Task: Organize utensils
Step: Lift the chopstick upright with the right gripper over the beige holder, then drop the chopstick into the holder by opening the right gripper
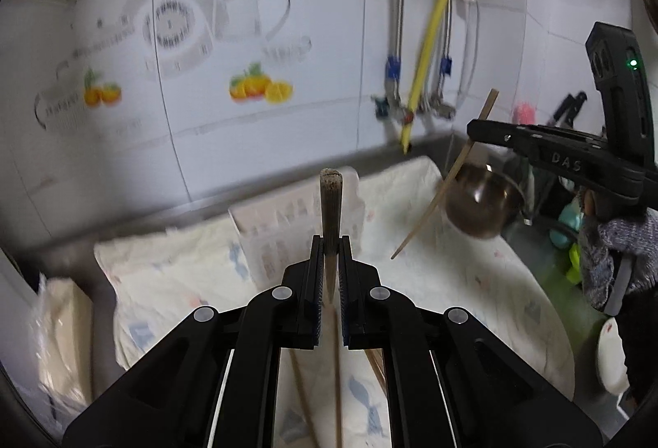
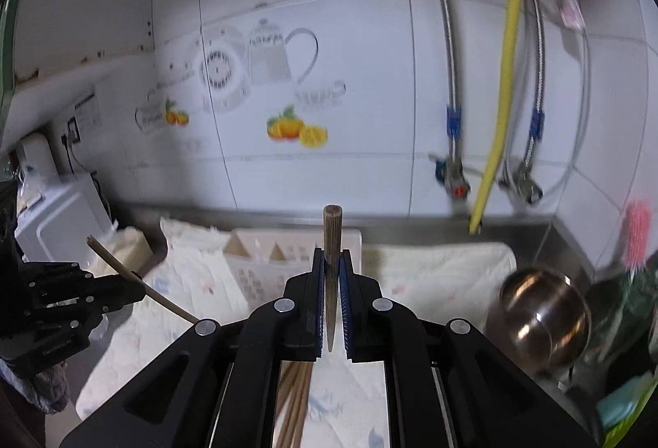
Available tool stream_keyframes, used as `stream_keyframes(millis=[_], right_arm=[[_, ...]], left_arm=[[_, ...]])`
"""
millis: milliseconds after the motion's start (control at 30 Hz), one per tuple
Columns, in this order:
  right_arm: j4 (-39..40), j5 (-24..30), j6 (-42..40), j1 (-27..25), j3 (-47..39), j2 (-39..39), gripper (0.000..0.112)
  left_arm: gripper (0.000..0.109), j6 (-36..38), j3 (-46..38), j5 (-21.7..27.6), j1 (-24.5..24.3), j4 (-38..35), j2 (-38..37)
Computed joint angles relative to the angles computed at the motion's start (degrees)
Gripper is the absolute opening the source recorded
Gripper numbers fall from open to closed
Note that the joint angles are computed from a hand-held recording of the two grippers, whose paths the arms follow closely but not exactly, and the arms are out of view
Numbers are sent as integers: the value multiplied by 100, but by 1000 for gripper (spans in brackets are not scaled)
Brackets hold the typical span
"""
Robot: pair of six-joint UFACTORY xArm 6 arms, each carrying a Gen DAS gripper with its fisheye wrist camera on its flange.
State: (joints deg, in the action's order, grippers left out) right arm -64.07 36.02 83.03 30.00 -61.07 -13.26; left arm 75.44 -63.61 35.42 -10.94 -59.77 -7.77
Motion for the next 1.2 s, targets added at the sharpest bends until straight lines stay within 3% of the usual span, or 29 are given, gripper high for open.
stream_keyframes(millis=[100, 300, 533, 767, 1100, 1167, 1200], right_arm=[[-38, 46, -213, -88, -423, 230, 7], [37, -63, -492, -366, -1124, 768, 7], [259, -420, -605, -703, -1528, 1404, 7], [594, -641, -872, -864, -1697, 1908, 7], [685, -733, -816, -930, -1616, 1998, 9], [593, -670, -759, -901, -1593, 1933, 9], [508, -624, -702, -882, -1568, 1879, 12]], left_arm=[[6, -31, -437, -24, 30, -137, 135], [6, -74, -1268, -669, -125, -254, 715], [6, -621, -1932, -1036, -243, 381, 1632], [6, -1236, -2277, -895, -202, 1012, 2269], [8, -1387, -2312, -713, -156, 1097, 2411], [12, -1292, -2259, -683, -148, 973, 2332], [21, -1264, -2206, -715, -147, 923, 2272]])
